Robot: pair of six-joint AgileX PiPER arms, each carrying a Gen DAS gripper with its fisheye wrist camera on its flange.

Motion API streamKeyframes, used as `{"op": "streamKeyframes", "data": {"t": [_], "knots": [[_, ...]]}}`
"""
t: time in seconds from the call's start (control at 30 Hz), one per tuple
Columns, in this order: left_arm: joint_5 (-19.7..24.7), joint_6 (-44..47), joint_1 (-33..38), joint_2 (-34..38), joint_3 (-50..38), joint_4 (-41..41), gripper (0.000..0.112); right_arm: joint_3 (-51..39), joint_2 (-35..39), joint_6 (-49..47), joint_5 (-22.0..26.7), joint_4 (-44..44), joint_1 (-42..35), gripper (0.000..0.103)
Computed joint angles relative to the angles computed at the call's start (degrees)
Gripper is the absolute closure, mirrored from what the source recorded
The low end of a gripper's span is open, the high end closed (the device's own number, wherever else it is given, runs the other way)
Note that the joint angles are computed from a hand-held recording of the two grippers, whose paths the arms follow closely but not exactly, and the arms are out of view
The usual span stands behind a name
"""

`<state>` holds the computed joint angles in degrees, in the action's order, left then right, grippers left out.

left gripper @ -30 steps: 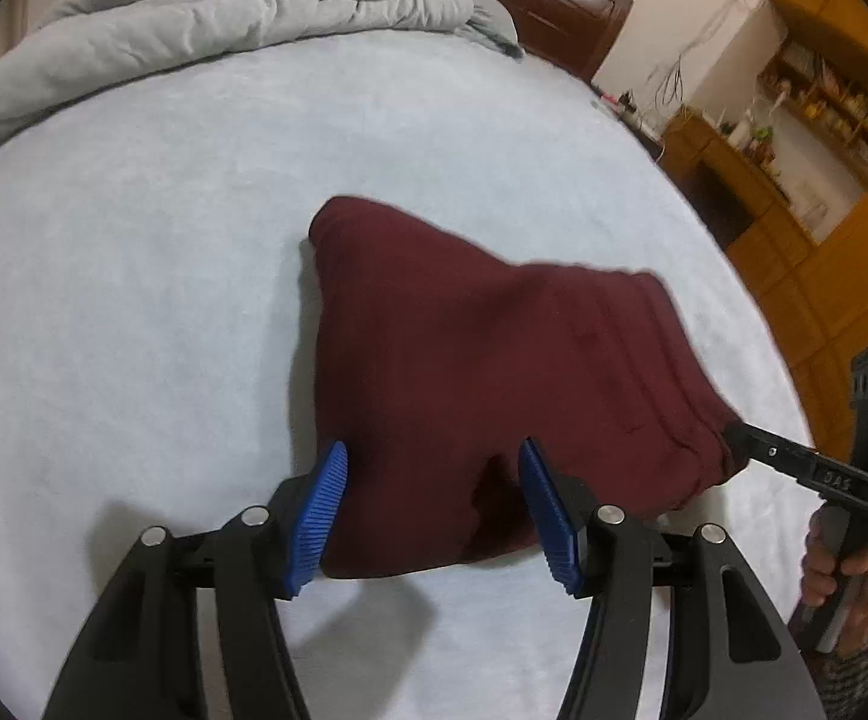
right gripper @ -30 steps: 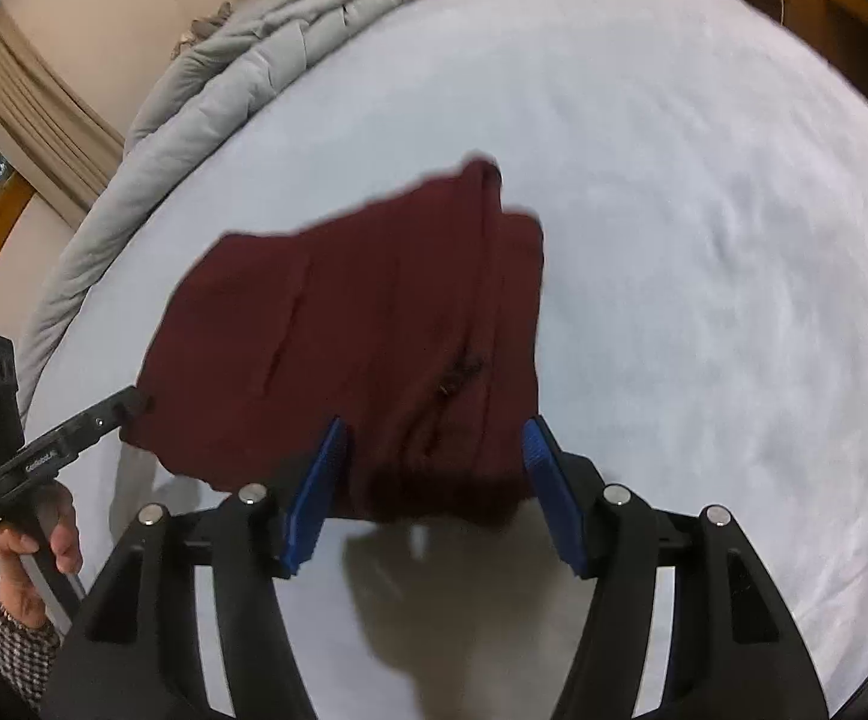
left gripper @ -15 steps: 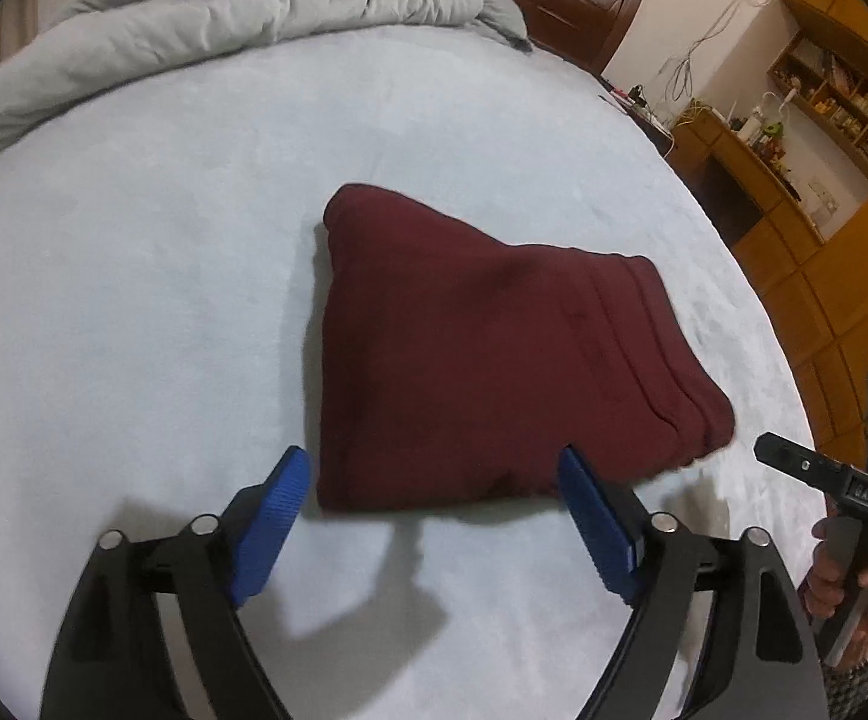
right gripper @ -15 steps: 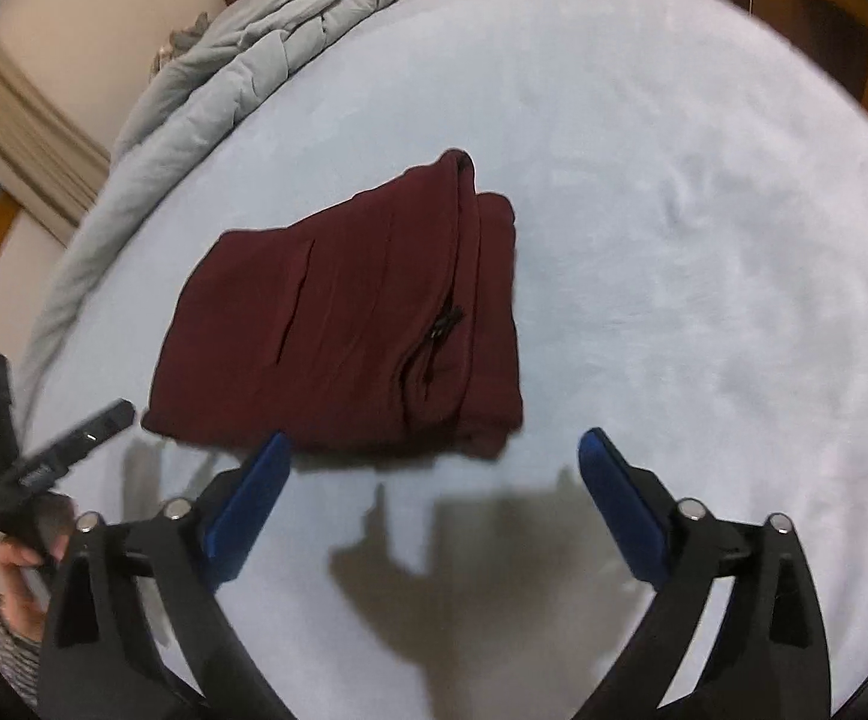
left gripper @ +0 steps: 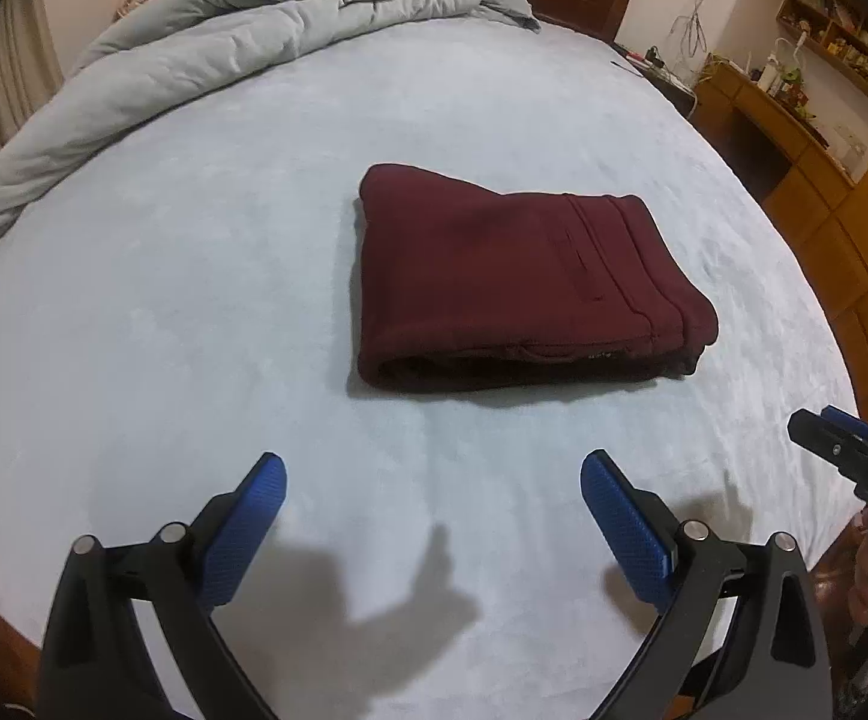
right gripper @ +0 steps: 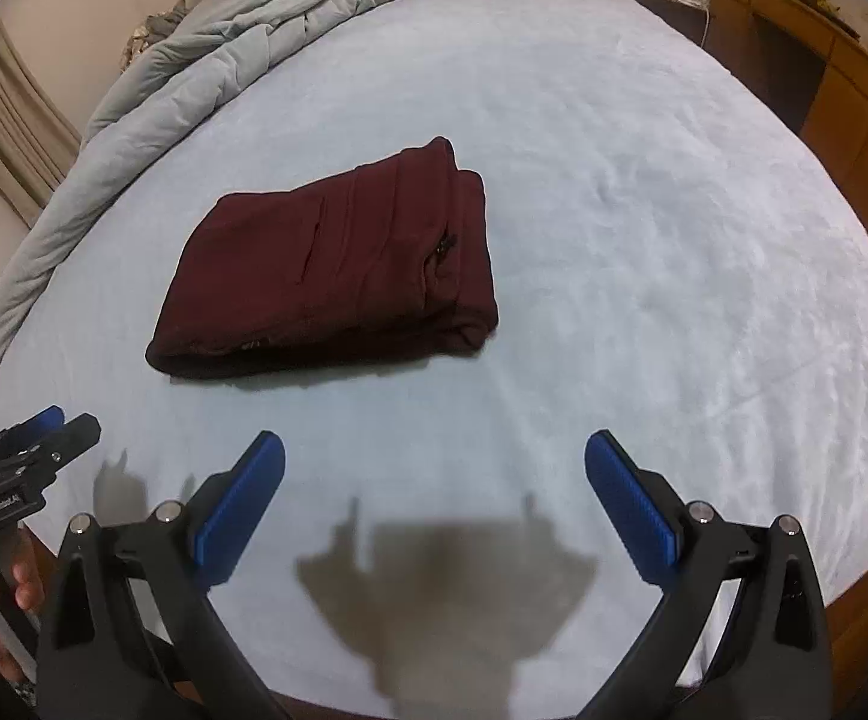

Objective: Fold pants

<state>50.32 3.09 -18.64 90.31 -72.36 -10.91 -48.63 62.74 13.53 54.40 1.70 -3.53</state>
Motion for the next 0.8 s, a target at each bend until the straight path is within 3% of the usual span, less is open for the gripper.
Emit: {"op": "streamKeyframes", "data": {"t": [0.4,0.8], "knots": [[1.47,-3.5,-1.01,-5.54,2.03,2.64,0.013,-0.74,-3.86,12.98,4.89,-8.94,11.9,0.003],[2.5,-6.48,-2.47,-6.69,0.2,6.27,0.013,-4.72,-3.79,10.35,6.57,-7.69,10.48,0.003]]}}
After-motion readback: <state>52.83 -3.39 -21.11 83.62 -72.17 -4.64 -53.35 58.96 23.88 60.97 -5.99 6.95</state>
